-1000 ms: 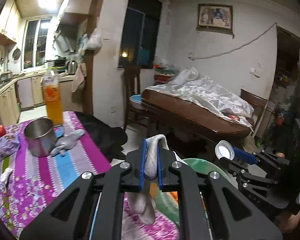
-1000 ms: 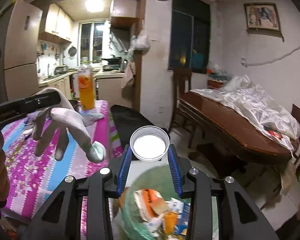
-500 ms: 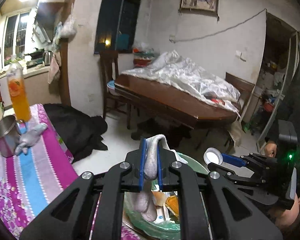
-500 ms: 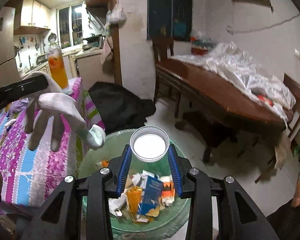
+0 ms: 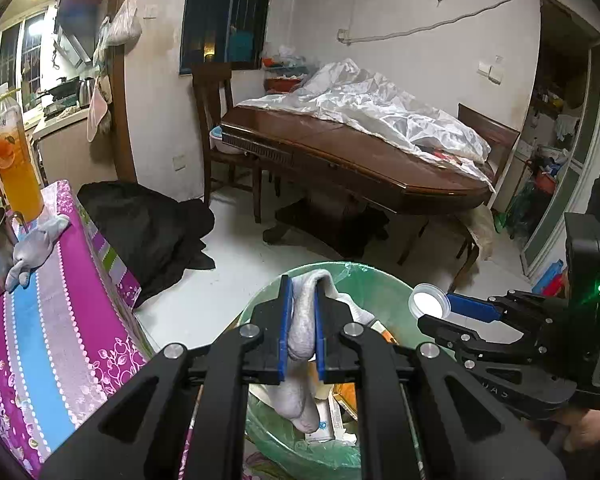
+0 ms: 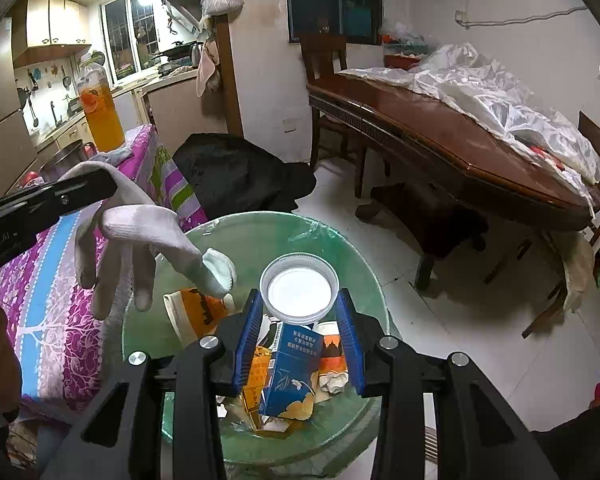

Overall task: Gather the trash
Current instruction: 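Open both tools over the green bin to drop glove and cup, then move both open tools back over the table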

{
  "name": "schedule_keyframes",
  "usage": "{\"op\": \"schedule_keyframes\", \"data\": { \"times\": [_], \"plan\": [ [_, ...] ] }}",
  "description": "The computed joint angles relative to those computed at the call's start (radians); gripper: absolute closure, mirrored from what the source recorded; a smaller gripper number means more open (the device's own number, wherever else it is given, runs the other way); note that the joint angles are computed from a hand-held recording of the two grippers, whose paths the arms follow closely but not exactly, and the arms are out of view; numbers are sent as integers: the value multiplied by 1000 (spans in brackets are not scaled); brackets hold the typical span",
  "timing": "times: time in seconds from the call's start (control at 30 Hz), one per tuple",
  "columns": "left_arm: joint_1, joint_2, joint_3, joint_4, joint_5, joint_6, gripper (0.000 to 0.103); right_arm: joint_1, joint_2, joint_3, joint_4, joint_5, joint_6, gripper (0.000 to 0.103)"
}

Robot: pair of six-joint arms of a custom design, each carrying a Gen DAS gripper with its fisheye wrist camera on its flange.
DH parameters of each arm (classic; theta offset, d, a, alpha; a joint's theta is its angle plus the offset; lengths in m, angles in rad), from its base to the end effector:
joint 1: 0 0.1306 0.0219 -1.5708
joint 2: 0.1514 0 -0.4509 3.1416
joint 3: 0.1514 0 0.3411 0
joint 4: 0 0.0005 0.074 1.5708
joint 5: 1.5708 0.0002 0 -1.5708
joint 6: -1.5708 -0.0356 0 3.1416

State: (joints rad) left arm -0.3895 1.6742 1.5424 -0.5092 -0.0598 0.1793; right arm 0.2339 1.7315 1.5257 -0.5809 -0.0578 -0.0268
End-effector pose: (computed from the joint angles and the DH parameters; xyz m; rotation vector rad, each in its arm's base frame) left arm 0.5199 -0.2117 0.4565 0.1999 2.2128 -0.2489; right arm 0.5555 0.1340 0.4123 -0.2725 2.3486 0.1948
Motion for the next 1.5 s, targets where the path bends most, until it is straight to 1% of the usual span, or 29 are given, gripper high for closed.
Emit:
{"op": "schedule_keyframes", "data": {
  "times": [0.43, 0.47, 0.5, 0.53, 0.57, 0.6, 0.63, 0.67, 0.7, 0.73, 0.9, 1.17, 1.23, 1.3, 1.43, 1.5],
  "plan": [
    [0, 27, 17, -16, -9, 6, 95, 14, 15, -1, 12, -1, -15, 64],
    [0, 28, 17, -15, -10, 8, 94, 15, 16, -1, 14, -2, -16, 62],
    [1, 30, 18, -16, -10, 8, 94, 16, 16, -1, 17, -2, -19, 57],
    [0, 33, 20, -19, -10, 7, 92, 15, 16, -3, 22, -4, -22, 53],
    [1, 35, 22, -24, -12, 8, 86, 14, 16, -3, 25, -5, -23, 48],
    [2, 36, 23, -26, -14, 10, 76, 14, 15, -4, 28, -3, -26, 44],
    [3, 36, 20, -23, -18, 11, 64, 15, 14, -7, 32, 0, -29, 42],
    [3, 34, 17, -18, -27, 13, 57, 16, 12, -9, 37, 3, -32, 40],
    [3, 31, 11, -13, -32, 14, 47, 15, 10, -10, 39, 4, -34, 39],
    [4, 29, 7, -7, -37, 15, 42, 15, 9, -11, 41, 5, -36, 39],
    [7, 28, 6, -13, -44, 23, 38, 17, 0, -18, 52, 11, -42, 37],
    [18, 0, -30, 0, -51, 20, 38, 32, -30, -34, 74, 33, -46, 33],
    [24, -12, -45, 5, -53, 23, 38, 40, -42, -39, 83, 40, -44, 31],
    [33, -28, -63, 10, -57, 25, 38, 50, -54, -46, 92, 47, -42, 26],
    [55, -65, -107, 26, -59, 21, 37, 79, -80, -60, 117, 64, -42, 23],
    [66, -91, -138, 37, -73, 6, 35, 99, -104, -79, 158, 58, -46, 17]
  ]
}}
